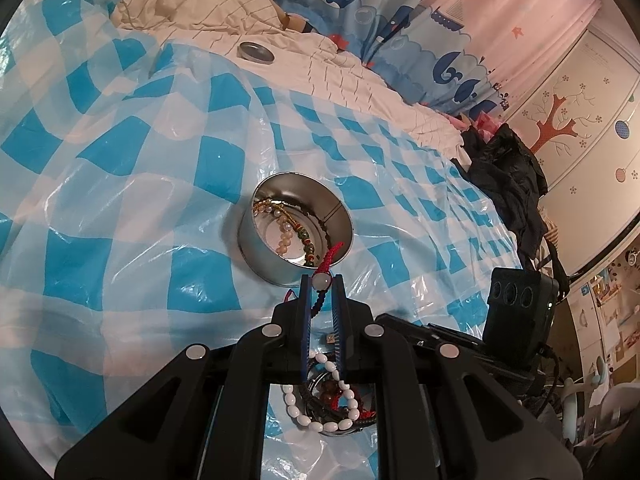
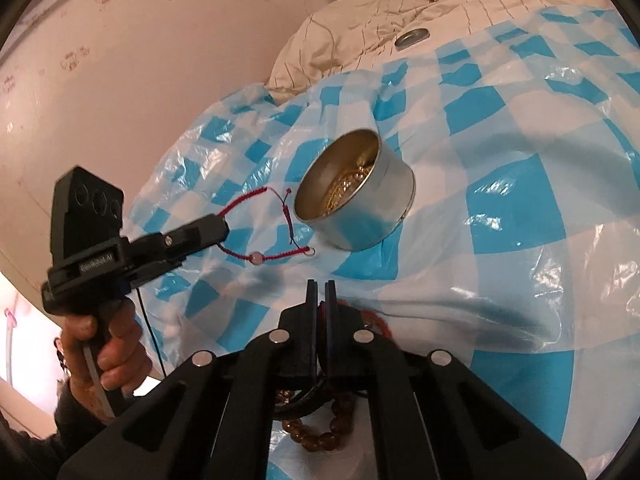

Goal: Organize jewelry
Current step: 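Release the beads into the tin with the left tool while the right tool drops its jewelry in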

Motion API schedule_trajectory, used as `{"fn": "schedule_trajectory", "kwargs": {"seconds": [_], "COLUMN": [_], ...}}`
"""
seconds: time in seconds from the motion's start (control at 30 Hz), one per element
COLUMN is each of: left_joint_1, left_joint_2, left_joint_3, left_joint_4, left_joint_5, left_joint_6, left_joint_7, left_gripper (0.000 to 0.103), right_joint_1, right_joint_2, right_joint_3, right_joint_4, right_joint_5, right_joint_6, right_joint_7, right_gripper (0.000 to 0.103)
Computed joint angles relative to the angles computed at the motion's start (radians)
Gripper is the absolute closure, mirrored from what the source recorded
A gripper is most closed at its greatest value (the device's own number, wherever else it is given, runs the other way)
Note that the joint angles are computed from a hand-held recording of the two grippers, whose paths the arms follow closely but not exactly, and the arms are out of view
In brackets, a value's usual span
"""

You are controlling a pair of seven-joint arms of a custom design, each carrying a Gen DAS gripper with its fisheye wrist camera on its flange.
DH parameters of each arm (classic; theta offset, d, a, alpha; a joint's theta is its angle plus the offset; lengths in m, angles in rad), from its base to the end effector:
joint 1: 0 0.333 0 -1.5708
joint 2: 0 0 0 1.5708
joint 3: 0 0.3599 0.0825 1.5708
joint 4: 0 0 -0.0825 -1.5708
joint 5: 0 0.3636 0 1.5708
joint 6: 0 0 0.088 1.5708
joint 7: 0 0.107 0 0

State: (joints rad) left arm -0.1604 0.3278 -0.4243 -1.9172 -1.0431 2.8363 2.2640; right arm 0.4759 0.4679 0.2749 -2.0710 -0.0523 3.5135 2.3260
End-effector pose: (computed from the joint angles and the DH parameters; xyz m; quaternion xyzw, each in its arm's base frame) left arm 0.5751 -0.2946 0.4355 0.5440 -0.7291 0.4125 0.0480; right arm 0.4856 0.4277 0.3871 -0.6085 0.6333 0.0286 0.4773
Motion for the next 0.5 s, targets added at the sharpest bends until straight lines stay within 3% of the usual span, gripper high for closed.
{"fn": "schedule_trajectory", "kwargs": {"seconds": [0.5], "left_joint_1": [0.003], "left_joint_2": [0.011], "left_joint_3": [-0.008], "left_joint_4": [0.038], "left_joint_5": [-0.047], "left_joint_6": [-0.021], "left_joint_7": [0.027], "left_gripper": [0.094], "right_joint_1": [-0.015], "right_joint_2": [-0.017], "right_joint_3": [-0.004], "right_joint_4": [-0.048], "right_joint_5": [-0.049], "right_joint_6": [0.174], "right_joint_7": [0.075], "right_gripper": [0.099]}}
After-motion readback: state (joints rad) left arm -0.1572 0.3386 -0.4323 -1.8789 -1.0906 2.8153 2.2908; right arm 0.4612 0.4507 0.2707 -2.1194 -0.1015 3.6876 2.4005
